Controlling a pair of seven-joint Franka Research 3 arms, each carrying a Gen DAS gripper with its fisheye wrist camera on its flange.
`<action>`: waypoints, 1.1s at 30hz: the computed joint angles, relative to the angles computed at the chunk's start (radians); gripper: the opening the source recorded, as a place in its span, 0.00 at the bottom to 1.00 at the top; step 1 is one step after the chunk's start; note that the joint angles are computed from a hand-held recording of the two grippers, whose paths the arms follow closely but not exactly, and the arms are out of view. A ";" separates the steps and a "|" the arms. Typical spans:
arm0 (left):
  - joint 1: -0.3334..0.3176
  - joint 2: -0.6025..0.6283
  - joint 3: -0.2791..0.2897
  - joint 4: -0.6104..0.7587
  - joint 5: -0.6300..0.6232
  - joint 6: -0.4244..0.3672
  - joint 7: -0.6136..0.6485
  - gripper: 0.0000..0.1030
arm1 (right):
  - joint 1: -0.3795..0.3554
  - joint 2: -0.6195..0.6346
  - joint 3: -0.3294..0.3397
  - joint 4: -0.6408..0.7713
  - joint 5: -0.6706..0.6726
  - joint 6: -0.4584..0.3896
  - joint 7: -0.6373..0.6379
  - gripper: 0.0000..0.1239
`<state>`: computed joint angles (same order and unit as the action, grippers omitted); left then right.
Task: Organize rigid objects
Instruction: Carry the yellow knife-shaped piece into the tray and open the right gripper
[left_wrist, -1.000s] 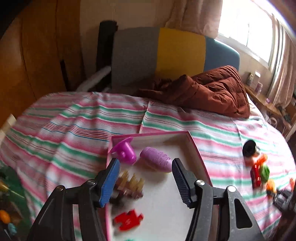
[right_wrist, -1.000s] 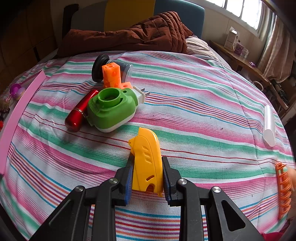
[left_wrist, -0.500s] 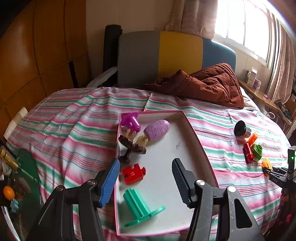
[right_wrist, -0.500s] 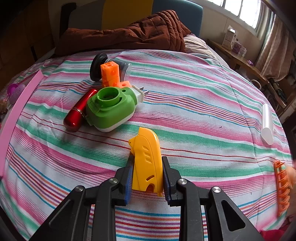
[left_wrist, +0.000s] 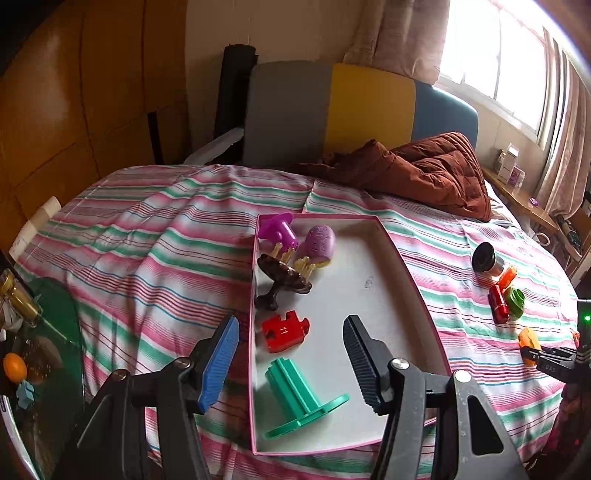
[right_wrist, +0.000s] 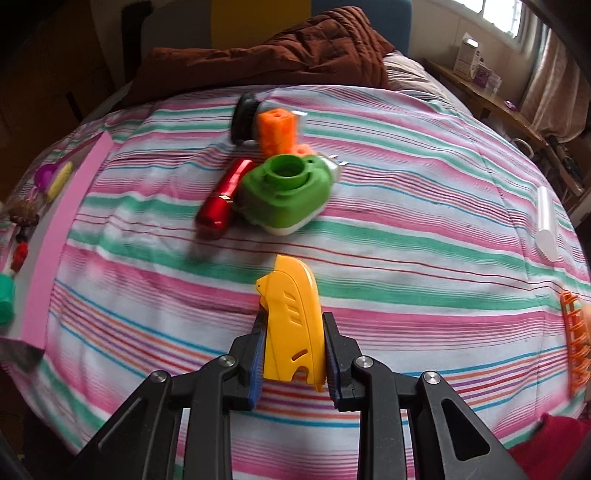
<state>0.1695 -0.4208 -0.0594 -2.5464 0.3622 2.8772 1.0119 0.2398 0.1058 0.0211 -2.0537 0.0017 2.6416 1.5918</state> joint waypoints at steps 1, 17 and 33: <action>0.001 -0.003 0.002 -0.004 0.000 0.001 0.000 0.58 | 0.002 -0.002 0.006 0.001 0.013 -0.001 -0.006 0.22; 0.056 -0.045 0.015 -0.051 -0.002 0.011 -0.017 0.58 | 0.128 0.101 0.130 0.248 0.306 -0.020 -0.263 0.22; 0.096 -0.070 0.021 -0.069 0.012 0.001 -0.032 0.58 | 0.328 0.546 0.079 0.845 0.143 -0.334 -0.054 0.23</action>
